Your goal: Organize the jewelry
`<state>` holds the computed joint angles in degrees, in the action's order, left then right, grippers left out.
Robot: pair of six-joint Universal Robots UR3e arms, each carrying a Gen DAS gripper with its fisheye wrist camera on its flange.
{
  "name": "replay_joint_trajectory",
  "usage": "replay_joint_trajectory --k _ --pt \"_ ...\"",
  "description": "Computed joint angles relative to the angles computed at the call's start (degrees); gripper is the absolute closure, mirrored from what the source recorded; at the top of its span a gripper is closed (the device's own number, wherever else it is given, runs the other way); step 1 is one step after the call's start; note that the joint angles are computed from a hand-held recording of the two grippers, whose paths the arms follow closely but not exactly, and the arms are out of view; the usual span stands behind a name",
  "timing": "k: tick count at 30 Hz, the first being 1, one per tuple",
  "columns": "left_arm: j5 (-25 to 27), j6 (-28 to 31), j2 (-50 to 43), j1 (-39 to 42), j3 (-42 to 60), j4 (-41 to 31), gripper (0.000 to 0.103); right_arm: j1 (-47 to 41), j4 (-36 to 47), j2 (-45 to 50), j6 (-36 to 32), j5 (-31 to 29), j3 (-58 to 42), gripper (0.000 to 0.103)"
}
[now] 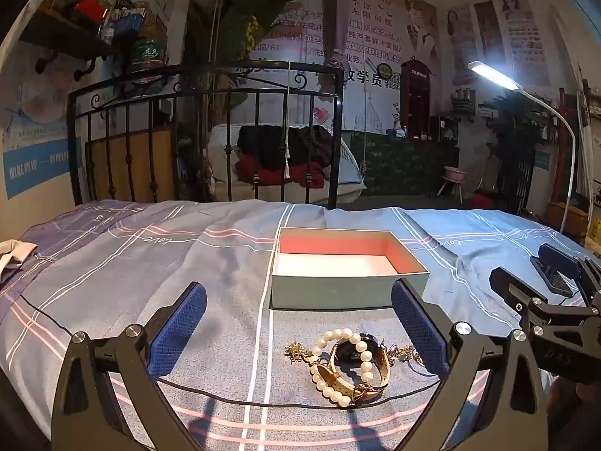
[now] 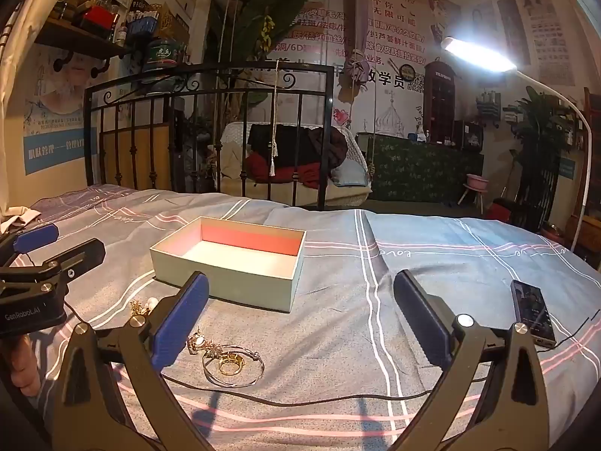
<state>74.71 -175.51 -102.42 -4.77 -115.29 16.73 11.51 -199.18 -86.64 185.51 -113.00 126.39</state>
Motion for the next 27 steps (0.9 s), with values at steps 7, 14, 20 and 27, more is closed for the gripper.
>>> replay_joint_trajectory --k 7,14,20,27 --pt "-0.4 0.1 0.2 0.3 0.1 -0.2 0.007 0.6 -0.4 0.7 0.3 -0.5 -0.6 0.006" --pt "-0.7 1.1 -1.0 0.7 -0.7 0.9 0.007 0.4 0.7 0.5 1.1 0.1 -1.1 0.006" --pt "0.9 0.5 -2.0 -0.1 0.7 0.8 0.007 -0.6 -1.2 0.1 0.9 1.2 0.6 0.006" --pt "1.5 1.0 -1.8 -0.6 0.6 0.7 0.007 -1.1 -1.6 0.0 1.3 1.8 1.1 0.006"
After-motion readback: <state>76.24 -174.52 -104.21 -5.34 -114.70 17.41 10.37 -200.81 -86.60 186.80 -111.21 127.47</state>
